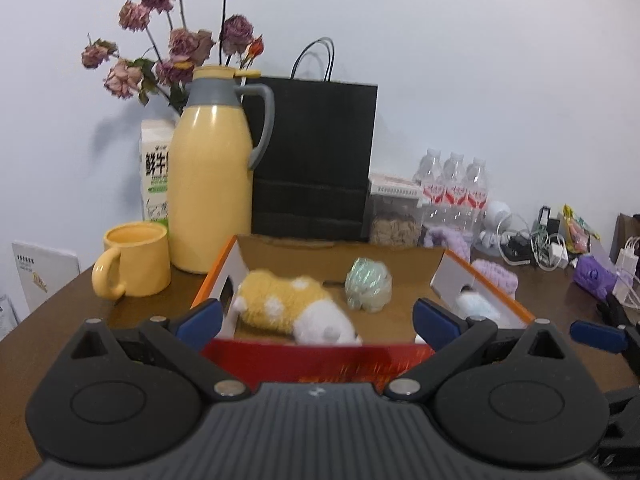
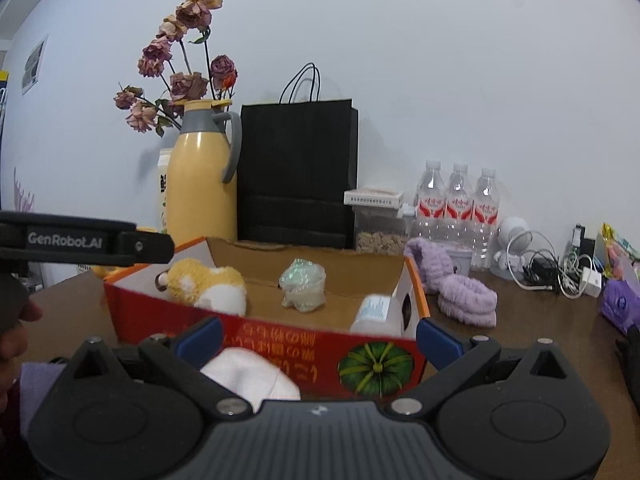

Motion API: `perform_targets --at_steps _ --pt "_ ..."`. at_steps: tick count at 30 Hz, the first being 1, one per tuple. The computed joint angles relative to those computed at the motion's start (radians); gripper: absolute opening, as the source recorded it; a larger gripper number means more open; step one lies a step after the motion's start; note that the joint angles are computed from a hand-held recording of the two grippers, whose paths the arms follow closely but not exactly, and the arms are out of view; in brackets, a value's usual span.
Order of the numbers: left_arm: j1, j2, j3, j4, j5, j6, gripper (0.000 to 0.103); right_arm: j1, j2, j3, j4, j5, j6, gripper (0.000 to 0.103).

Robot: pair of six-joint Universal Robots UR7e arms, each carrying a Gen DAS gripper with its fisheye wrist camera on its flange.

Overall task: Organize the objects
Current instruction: 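Grasp the white crumpled cloth with the right gripper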

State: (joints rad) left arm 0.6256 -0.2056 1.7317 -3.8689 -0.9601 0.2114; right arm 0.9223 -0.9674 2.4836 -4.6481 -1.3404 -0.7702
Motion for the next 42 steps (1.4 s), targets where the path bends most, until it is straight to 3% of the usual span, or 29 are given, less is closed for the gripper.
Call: perform_targets --at_steps 7,14,19,25,29,37,42 --pt "0.019 -0.030 0.067 0.002 -0.005 -0.019 0.103 -0.022 0.022 0.038 -0.017 0.020 -0.019 0.103" --pt "0.033 -0.049 0.101 0.002 0.004 -0.046 0.103 0.002 0.033 0.040 0.042 -0.022 -0.021 0.103" --pt "0.038 -0.058 0.112 0.008 0.013 -0.068 0.103 0.045 0.031 0.012 0.108 -0.078 0.027 0.103" --pt "0.044 -0.069 0.119 0.028 0.011 -0.093 0.103 0.120 0.027 -0.060 0.216 -0.215 0.124 0.103" --pt "0.044 -0.071 0.123 0.031 0.007 -0.093 0.103 0.130 0.034 -0.064 0.240 -0.228 0.102 0.103" --pt "0.045 -0.070 0.120 0.048 0.024 -0.105 0.103 0.122 0.048 -0.046 0.213 -0.191 0.066 0.083" --pt "0.049 -0.071 0.119 0.060 0.030 -0.110 0.103 0.120 0.059 -0.043 0.178 -0.182 0.054 0.080"
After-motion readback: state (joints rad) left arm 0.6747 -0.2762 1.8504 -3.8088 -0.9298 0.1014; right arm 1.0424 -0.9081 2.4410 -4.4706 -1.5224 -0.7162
